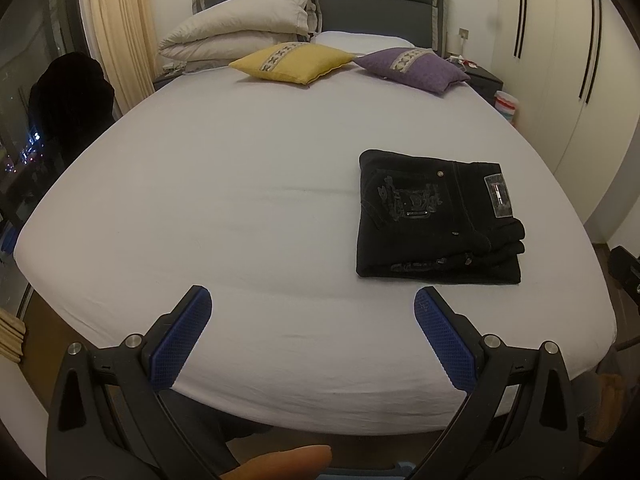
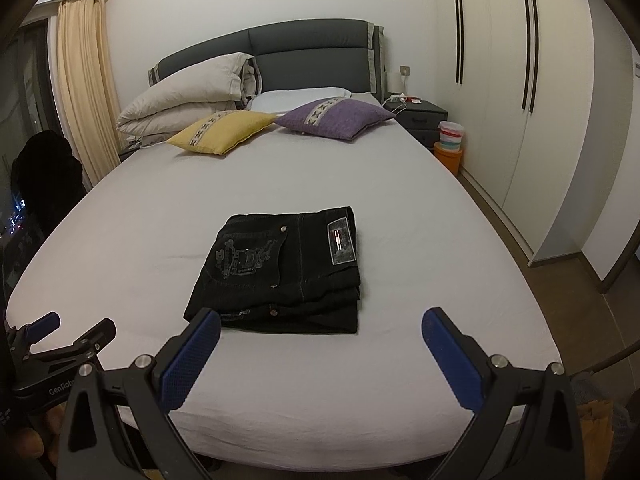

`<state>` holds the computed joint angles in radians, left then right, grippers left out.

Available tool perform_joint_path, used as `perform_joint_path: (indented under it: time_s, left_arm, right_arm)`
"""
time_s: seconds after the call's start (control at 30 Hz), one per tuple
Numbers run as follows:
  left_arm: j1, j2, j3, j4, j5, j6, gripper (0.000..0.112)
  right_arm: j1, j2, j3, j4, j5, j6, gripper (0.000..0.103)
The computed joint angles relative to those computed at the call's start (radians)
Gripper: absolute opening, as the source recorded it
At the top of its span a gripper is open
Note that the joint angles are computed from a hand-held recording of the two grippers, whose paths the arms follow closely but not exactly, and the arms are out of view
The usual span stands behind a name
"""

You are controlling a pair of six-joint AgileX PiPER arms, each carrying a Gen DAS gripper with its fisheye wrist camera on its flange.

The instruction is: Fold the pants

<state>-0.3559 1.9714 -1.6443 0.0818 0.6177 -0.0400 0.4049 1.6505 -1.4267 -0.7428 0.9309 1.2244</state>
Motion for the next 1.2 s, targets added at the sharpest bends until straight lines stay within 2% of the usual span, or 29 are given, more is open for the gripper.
perform_joint_path:
  time_s: [1.2]
  left_arm:
    - [-0.004,0.007,0.009,0.000,-0.012,0.005,0.103]
  right_arm:
    - [-0.008,0.017,-0.006,0.027,-0.011,-0.016,0.103]
